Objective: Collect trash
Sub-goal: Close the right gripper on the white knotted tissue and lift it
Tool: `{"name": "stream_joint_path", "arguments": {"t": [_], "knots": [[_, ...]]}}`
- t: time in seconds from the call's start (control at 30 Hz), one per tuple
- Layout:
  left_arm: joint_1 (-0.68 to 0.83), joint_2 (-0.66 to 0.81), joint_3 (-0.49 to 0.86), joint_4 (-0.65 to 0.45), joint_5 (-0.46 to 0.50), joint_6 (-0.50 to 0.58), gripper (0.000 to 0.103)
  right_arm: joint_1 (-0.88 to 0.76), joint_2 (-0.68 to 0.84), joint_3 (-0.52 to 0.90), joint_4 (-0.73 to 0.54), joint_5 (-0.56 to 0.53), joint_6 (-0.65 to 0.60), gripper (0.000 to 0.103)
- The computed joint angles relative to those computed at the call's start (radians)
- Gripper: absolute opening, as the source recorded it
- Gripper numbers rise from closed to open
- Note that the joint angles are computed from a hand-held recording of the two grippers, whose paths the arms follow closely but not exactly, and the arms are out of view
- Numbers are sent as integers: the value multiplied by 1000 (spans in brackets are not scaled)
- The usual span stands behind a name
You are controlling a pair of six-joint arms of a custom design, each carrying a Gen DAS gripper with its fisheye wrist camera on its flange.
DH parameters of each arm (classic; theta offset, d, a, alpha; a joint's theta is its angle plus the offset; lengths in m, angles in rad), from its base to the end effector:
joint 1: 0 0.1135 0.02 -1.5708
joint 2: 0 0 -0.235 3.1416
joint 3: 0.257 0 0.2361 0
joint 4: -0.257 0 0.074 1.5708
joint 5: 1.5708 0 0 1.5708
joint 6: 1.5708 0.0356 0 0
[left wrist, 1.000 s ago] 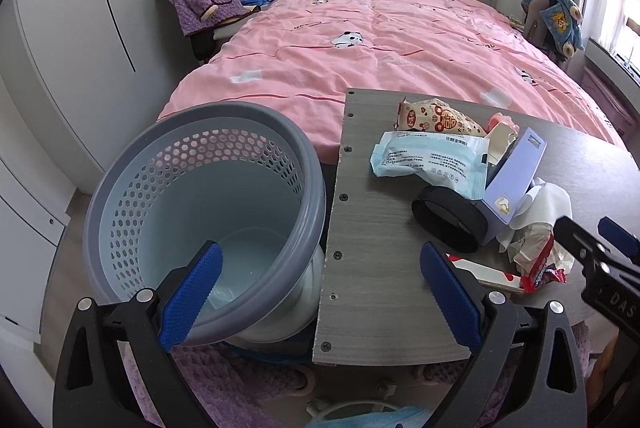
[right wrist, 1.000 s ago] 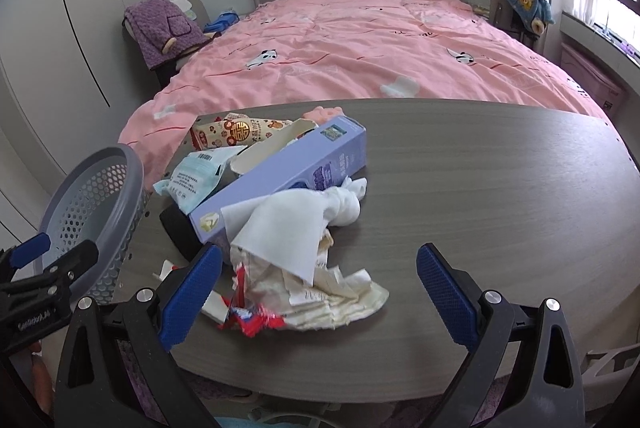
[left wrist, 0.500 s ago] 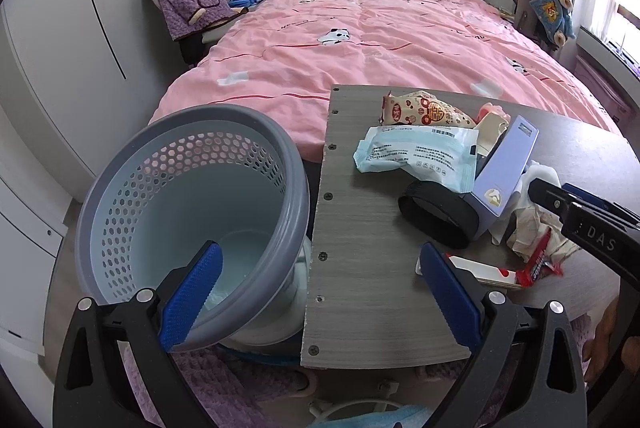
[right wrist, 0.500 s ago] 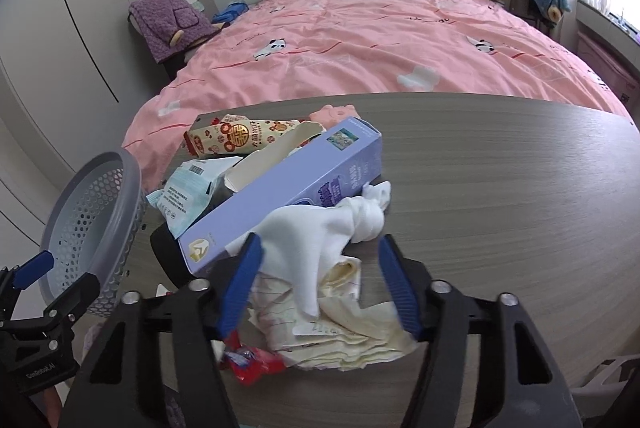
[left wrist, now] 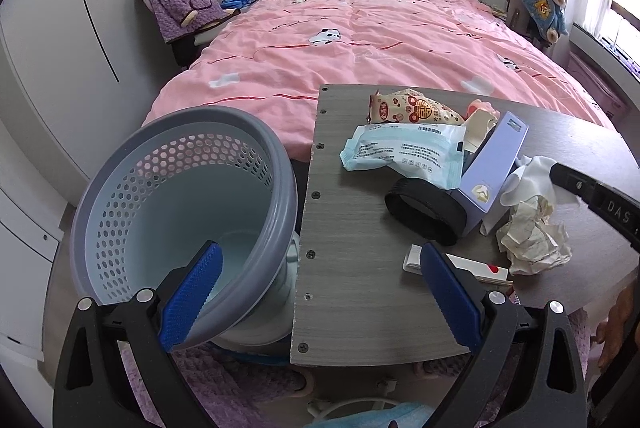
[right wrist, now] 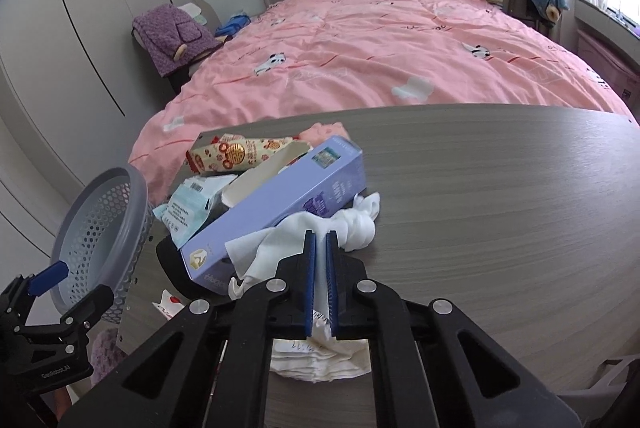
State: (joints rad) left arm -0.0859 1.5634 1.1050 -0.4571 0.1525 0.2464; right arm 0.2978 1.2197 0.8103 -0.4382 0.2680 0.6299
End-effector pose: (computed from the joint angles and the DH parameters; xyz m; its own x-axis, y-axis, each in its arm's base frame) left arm 0.3145 -0.0325 0.2147 -0.7229 0.3042 -0.6204 0.3644 0.9307 0.0318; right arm 0.2362 0.0626 0.2171 -0.6471 0.3956 -0.6517 0.3289 0.9161 0.2294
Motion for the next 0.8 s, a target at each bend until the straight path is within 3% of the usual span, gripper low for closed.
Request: {"name": "stream_joint_path", "arguments": {"t": [0.27,0.43,0.8], "knots": [[-10,-9,2,-25,-2,12,95,-50,-87,7,-48,19,-30,6],[-12,-16,-4,-21,-1,13,95,-75,-129,-12,-68,-23,-25,6],[-12,-6,-2,-21,-7,8,95,74,-220,-132,-120,-10,95,9]]}}
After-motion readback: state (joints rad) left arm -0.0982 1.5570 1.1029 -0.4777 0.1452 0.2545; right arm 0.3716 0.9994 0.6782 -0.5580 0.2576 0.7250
